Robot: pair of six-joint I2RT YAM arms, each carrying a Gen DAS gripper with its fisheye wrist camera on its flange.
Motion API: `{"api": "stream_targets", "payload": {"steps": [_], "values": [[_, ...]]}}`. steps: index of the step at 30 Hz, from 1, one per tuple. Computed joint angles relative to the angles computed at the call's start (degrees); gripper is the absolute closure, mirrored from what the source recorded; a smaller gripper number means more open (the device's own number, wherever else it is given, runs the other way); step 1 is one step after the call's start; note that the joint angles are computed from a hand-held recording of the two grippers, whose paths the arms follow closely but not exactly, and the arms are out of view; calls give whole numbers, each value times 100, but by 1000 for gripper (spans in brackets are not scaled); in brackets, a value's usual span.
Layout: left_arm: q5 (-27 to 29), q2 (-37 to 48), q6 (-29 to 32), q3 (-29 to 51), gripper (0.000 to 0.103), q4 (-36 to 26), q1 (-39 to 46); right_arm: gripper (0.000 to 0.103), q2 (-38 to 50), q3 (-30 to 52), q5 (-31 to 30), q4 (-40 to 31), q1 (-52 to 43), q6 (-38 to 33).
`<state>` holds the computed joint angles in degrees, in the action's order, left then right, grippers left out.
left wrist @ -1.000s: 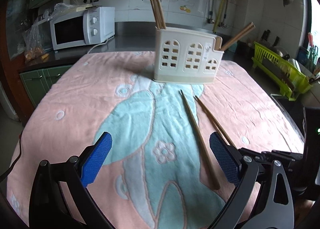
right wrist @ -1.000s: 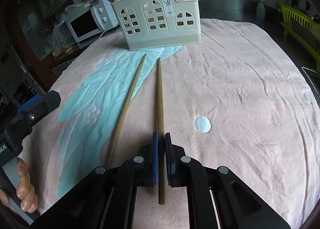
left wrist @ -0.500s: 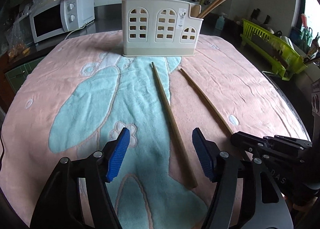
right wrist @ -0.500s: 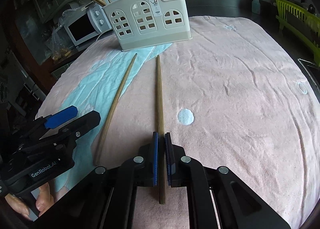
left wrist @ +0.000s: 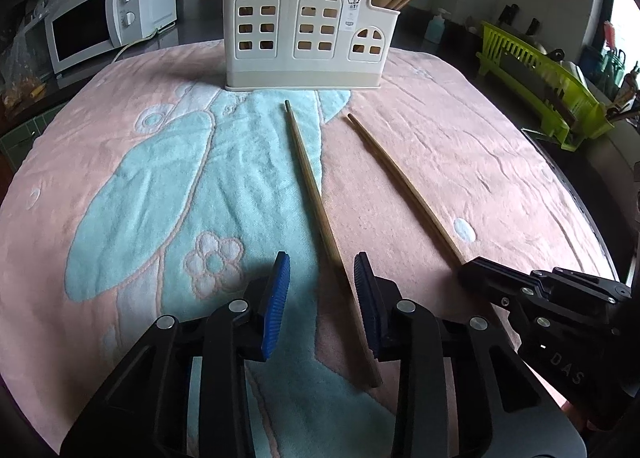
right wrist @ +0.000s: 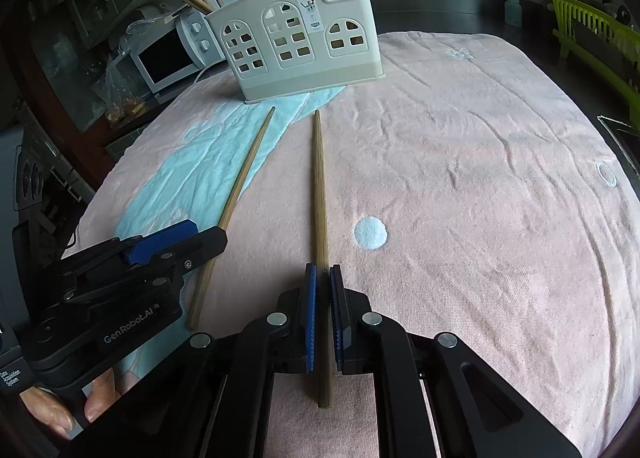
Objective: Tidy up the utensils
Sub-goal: 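Close the left tool on the last chopstick while the right tool holds its own, then lift both held chopsticks and carry them above the white holder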
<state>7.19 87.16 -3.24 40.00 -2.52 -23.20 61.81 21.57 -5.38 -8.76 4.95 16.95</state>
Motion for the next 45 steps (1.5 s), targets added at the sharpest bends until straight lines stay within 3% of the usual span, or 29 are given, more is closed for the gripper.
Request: {"api": "stream_targets", "payload": {"steps": [5,13,17,31,45], "values": [[-5,86,-3,98,81,-66,-50,96,-4,0,30,-6,21,-5],[-125,117,-73,154,84,-134,-152,95,-36,-8,201,-36,155,18],[-58,119,-137,181,92,-188,-113,95,37,22,241,-5,182,-8],[-120,143,-54,212,93,-252,-153,96,140,36,488,110,337,-56],[441,-795,210,75,98,-442,363,96,-1006,391,721,-721,387,-245]]}}
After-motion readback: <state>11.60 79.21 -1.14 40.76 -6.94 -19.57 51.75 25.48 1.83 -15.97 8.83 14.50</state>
